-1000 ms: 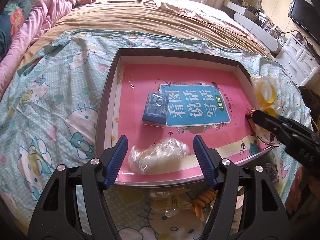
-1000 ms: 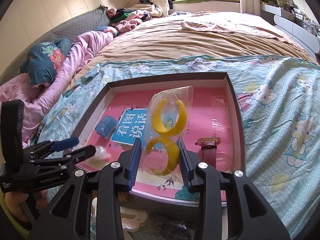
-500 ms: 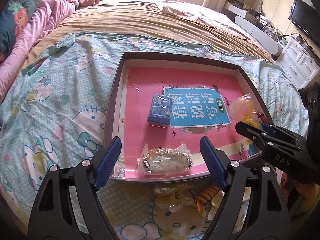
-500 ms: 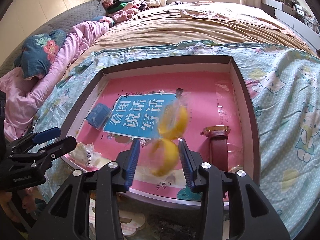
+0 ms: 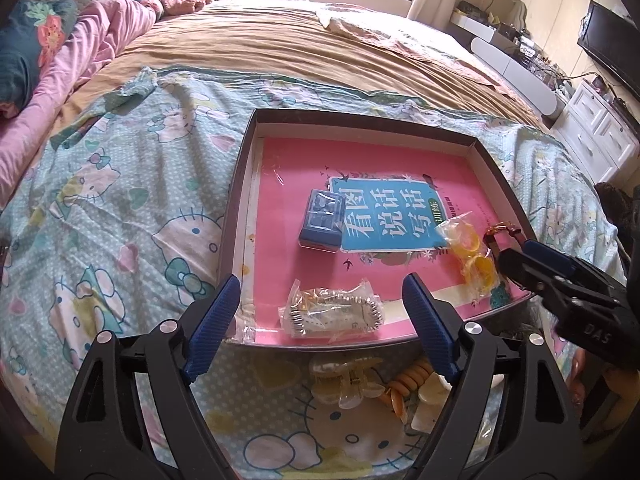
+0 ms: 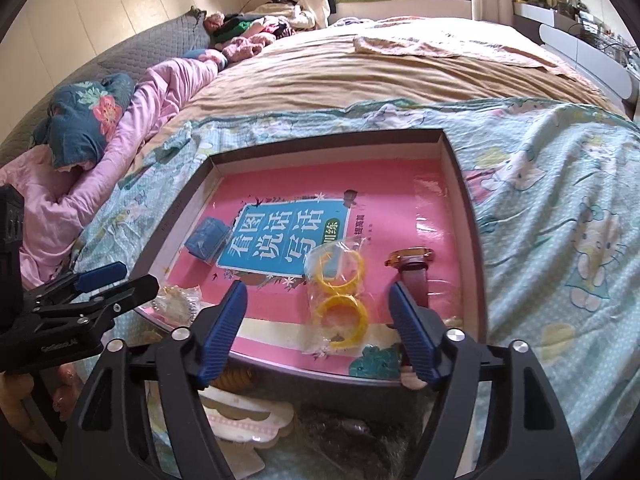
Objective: Organize jewelry
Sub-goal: 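Open the left gripper releasing the silver bag in the tray while the right gripper releases the bangles, then withdraw both grippers from the tray toward the remaining items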
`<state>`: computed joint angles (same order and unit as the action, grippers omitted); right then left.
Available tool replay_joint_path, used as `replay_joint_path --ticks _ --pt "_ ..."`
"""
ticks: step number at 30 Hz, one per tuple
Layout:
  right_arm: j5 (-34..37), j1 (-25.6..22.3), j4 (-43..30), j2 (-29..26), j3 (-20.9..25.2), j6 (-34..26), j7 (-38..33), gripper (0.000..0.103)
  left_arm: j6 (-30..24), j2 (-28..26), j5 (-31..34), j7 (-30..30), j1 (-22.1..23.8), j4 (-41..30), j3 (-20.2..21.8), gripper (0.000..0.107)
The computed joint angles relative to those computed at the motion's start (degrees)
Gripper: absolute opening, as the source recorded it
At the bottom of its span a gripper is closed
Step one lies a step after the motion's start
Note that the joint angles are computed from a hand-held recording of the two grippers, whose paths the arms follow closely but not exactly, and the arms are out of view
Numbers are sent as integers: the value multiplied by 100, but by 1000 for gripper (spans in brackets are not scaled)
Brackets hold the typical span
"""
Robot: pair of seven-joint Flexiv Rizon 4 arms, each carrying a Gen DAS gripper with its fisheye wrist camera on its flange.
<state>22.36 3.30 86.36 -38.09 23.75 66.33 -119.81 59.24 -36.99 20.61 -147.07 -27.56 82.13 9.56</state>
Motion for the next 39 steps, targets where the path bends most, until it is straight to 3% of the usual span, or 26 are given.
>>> replay_joint_path --ticks 5,19,22,39 --pt "199 -159 77 124 118 64 -150 83 -12 58 84 -106 -60 26 45 84" --pt "730 -345 247 479 181 101 -563 85 -106 304 465 -539 -191 115 90 93" --pt "856 -366 292 559 182 124 -659 94 -130 362 563 -624 -210 130 81 93" --pt "1643 -512 511 1032 164 87 -1410 95 -258 656 1126 -1165 -368 243 14 93"
